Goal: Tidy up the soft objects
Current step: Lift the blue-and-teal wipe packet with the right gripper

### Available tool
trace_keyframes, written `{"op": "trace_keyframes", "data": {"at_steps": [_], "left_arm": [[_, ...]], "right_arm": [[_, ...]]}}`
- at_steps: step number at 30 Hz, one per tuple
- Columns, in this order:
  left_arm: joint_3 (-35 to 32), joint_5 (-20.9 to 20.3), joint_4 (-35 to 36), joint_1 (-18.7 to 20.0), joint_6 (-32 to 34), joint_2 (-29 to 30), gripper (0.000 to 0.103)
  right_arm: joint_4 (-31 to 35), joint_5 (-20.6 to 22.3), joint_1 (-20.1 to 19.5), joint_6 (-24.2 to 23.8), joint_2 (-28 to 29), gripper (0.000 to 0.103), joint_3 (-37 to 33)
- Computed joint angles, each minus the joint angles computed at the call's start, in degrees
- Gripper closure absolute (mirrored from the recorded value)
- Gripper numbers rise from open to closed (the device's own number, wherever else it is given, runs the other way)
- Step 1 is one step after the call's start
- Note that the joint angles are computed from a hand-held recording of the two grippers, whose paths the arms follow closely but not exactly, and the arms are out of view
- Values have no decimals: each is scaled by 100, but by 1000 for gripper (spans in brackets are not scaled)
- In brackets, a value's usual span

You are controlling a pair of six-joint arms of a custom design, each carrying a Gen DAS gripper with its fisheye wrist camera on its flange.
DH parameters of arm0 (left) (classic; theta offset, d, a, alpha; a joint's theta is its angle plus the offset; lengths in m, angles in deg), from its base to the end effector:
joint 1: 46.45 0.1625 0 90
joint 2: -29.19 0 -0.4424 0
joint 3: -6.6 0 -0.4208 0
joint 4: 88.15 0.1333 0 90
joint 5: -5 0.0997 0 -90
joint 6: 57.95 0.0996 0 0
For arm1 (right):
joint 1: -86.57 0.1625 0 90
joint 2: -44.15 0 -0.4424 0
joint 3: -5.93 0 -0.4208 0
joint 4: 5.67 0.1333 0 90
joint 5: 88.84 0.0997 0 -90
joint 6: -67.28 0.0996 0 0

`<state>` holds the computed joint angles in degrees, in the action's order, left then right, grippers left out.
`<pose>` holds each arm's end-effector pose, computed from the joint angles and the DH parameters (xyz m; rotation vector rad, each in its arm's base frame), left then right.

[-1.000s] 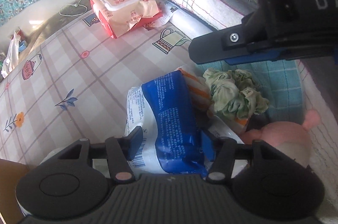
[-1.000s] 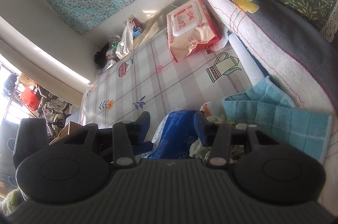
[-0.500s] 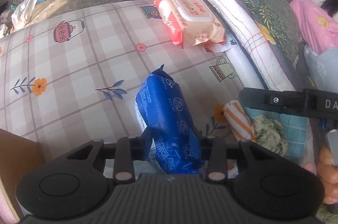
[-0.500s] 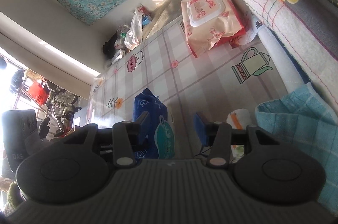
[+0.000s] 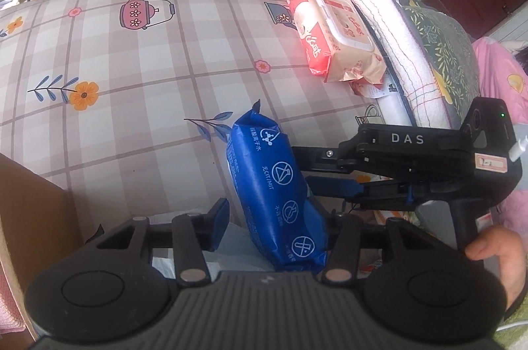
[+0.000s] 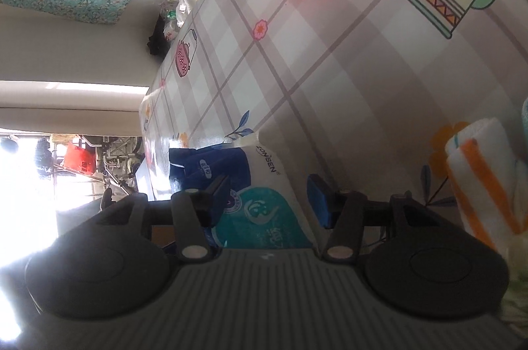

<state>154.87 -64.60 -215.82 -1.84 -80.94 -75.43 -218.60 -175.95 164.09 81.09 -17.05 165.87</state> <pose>-0.0829 -0.3178 0.1969 0.5666 2.7266 -0.1612 0.0744 -0.3041 0.0844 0.6707 2.9436 -0.6460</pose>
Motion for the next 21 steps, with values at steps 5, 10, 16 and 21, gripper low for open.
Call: {"op": "trace_keyframes", "data": {"at_steps": [5,10,16,21], "left_arm": [[-107,-205,-168,361,-30,147,50],[-129,-342,-380,526,-162,293,49],[-52,-402,-638,452,-305,227,55],[-41,-485,-486,198,-392,-173,57]], "right_arm": [[-359,717,-446,-107,762,47,-82],[-625,950,-462,-98,1079,39,-155],[-746,930,-355,-87,920,39,-123],[-681,1015,-241,1,433,39,74]]}}
